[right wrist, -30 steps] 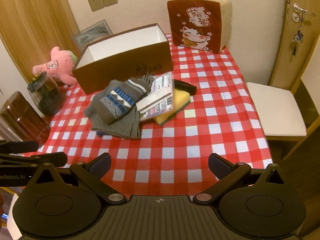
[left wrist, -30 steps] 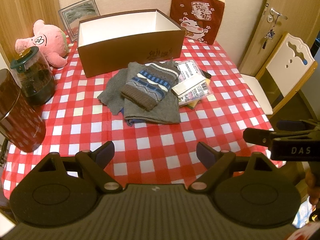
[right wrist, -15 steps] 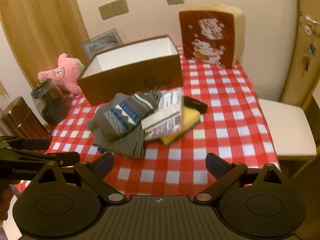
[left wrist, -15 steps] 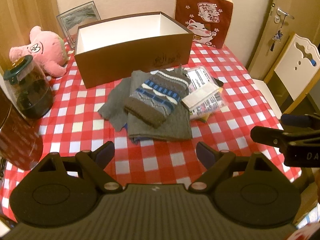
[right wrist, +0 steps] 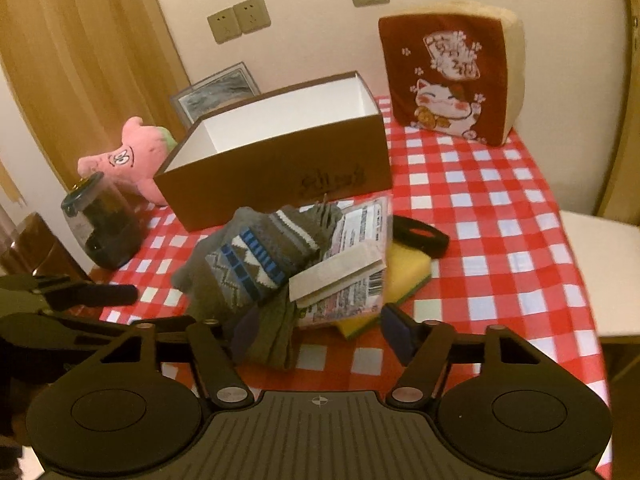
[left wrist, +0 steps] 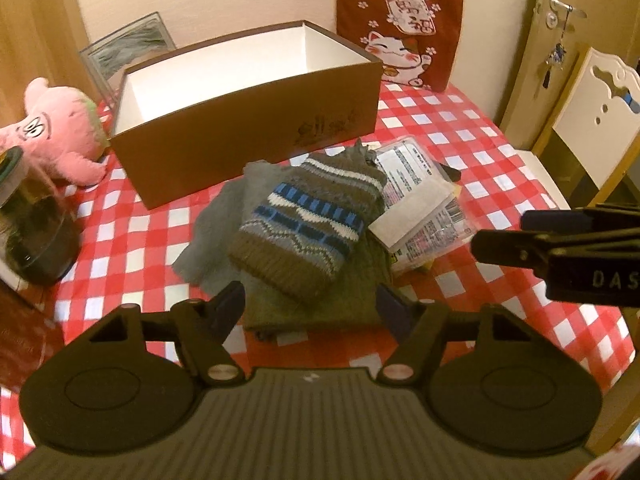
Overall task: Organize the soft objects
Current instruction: 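Grasp the striped knit sock with the left tool while the right tool reaches the pile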
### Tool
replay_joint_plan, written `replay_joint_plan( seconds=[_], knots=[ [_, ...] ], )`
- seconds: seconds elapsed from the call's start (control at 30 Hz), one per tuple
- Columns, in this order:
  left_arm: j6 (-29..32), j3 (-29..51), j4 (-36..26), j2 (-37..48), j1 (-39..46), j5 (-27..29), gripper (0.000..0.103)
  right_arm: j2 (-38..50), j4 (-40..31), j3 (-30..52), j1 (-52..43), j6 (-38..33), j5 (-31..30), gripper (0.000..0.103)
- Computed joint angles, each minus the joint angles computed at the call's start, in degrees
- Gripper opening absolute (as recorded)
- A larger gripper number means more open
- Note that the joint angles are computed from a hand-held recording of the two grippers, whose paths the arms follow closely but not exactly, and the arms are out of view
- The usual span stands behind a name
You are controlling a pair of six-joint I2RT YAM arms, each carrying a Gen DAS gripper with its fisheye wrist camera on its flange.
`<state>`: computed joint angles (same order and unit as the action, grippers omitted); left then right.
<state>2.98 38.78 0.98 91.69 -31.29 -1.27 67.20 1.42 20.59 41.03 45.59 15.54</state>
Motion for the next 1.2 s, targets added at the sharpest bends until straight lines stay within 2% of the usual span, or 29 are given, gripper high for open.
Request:
replay_joint_plan(
  seconds=[0.13,0.77,0.87,0.93,0.97,1.0,1.2],
  knots=[
    [1.4,2.6,1.8,4.8,-0.6,-0.8,0.070,5.2,5.9,0.1,-4.1,-0.7,-4.7,0.064],
    [12.8,11.0,9.8,22.4,-3.0,-7.5,0.069,19.5,16.3,3.2,-12.7,-1.0,-14.3,0.063],
    [13.4,11.8,9.9,23.3,-2.5,-6.3,0.057,20.9,16.7,3.7,-13.4,-0.7,-15.2,0.063],
    [13.3,12.1,9.6,23.3,-1.8,-4.6,0.032,21.7,17.0,4.0,-13.8,-0.7,-15.8,0.063],
    [13.2,12.1,9.5,23.0,-1.2,-3.0,0.026,22.2,17.2,4.1,-14.0,-0.5,-16.0,0.063],
    [12.8,12.1,9.4,22.7,-0.8,-2.0,0.016,22.5,17.4,4.3,-14.2,-0.4,-16.4,0.063],
    [7.0,12.0,7.1,19.4,1.8,1.3,0.012,25.3,18.0,6.0,-14.7,0.9,-17.4,0.063]
  ],
)
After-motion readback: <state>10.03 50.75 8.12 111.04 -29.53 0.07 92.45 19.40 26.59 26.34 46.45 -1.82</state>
